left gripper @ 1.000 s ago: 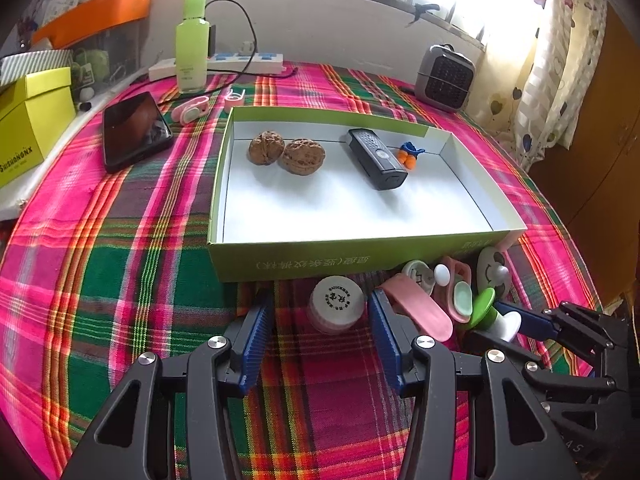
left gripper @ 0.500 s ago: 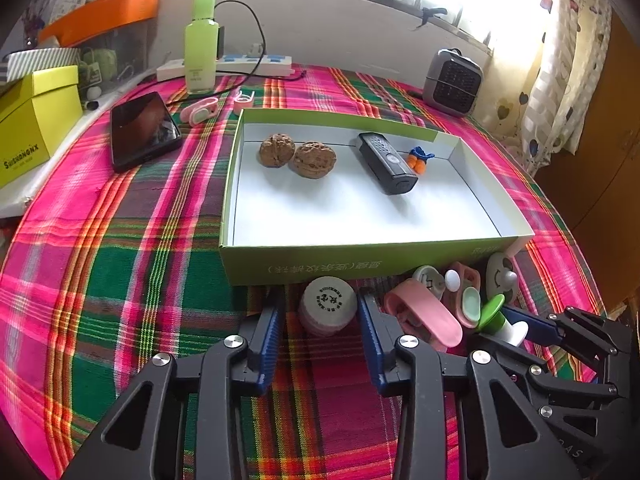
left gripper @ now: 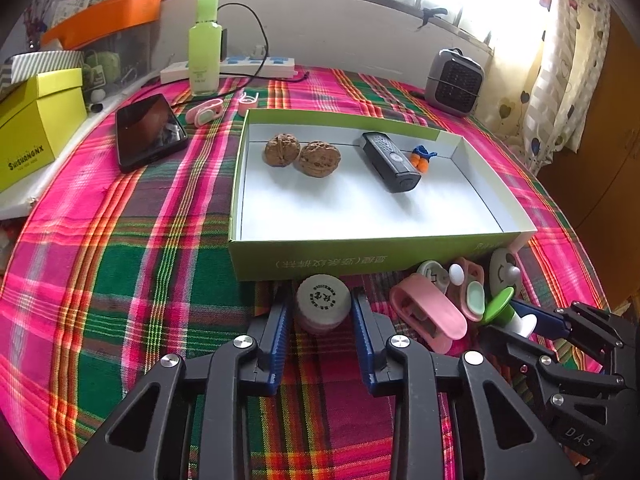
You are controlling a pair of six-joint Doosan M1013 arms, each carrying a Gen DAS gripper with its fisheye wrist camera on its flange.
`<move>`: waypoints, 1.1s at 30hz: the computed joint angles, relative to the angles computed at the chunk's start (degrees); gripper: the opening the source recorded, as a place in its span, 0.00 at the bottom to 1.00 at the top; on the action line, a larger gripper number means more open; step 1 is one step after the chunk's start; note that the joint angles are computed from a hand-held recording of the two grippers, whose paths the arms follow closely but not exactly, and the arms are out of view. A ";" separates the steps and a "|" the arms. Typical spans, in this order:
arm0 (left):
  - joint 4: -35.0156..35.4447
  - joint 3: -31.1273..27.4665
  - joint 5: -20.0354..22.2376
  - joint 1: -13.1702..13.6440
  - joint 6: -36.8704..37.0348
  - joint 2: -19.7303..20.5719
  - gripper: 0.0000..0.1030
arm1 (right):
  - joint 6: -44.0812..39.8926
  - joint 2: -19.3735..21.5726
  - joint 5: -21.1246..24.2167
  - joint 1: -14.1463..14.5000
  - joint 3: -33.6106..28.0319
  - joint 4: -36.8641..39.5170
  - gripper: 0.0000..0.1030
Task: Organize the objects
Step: 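Close the left gripper on the white jar while the right gripper grasps the green spool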
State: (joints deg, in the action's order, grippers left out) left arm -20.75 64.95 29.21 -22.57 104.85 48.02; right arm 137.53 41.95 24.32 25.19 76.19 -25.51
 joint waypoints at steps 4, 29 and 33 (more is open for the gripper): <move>0.27 0.30 -0.21 -0.08 -0.13 -0.15 0.27 | 0.19 -0.02 -0.15 -0.01 0.06 -0.11 0.34; -0.27 2.55 -2.09 -0.30 2.13 -1.89 0.27 | 6.17 -1.42 -3.02 -0.19 1.76 -4.77 0.34; -0.28 2.63 -2.37 -0.30 1.99 -2.04 0.27 | 7.44 -1.68 -3.35 -0.20 2.03 -6.04 0.34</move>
